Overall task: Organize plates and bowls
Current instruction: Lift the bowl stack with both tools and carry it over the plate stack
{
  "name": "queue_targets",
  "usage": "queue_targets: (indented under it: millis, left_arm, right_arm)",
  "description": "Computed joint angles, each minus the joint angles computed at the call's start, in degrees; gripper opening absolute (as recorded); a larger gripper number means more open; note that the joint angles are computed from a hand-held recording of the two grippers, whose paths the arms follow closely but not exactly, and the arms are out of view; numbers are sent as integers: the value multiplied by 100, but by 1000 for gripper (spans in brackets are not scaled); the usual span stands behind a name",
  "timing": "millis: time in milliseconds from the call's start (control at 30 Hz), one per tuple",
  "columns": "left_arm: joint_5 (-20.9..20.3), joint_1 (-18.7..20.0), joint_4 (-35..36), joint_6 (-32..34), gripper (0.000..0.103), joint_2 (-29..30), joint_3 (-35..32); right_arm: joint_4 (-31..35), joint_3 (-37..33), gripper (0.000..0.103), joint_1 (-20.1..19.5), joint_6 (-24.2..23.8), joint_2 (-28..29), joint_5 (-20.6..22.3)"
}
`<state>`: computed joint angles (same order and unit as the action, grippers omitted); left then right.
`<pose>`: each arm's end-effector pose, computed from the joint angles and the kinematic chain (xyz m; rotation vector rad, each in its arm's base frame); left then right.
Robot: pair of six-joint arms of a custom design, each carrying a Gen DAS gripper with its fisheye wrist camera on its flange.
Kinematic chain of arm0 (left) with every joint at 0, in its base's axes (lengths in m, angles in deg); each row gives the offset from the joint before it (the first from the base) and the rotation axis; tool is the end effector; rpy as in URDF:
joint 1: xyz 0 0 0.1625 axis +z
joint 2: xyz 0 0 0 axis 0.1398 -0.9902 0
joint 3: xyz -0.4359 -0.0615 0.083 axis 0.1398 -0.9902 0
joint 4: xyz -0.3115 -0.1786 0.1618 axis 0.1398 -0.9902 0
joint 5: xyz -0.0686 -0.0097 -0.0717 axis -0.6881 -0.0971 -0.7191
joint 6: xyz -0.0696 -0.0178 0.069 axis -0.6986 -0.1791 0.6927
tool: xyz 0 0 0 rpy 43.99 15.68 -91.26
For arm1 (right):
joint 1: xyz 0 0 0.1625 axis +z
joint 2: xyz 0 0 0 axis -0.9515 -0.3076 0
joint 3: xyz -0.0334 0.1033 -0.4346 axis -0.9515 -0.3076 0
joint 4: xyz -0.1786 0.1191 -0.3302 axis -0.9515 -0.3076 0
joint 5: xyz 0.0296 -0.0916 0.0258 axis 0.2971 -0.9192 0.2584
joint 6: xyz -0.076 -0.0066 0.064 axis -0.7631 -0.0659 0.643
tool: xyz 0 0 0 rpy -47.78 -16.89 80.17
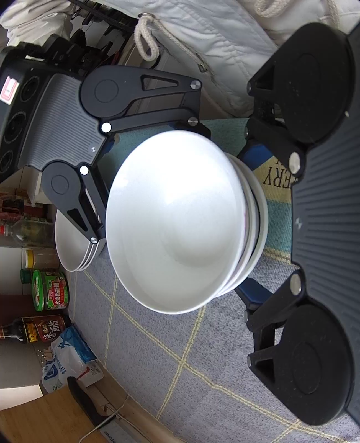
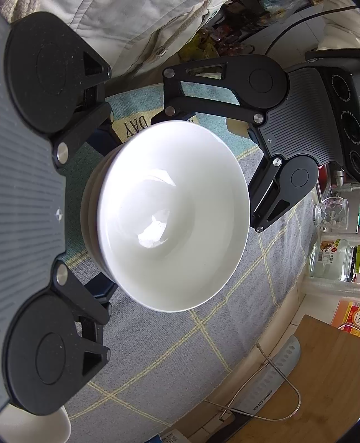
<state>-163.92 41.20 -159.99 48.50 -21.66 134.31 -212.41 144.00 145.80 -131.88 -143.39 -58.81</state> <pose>-0.2114 -0.4798 -0.0631 1.7200 2.3880 -0.0603 -0.0186 -0.4744 0.1792 1.5254 -2.3469 0.0677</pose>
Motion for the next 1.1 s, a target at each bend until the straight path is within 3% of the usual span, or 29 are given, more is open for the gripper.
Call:
queue_targets:
  millis: [267,700,933,1100]
  left_arm:
    - [51,-40,-91,-39,83,21,32]
    - [373,-191,-256,-96,83,31,139]
    - [417,-185,-247,38,87,60,88]
    - [429,-173,-296,93,86,55,113]
  right_arm:
    - [-184,105,91,-58,-98,-32,122]
    - [-314,318,91,-385,-597,-261,699]
    - [-74,209,92,-383,-720,-296,724]
    - [-322,295,95,-363,-919,-264,727]
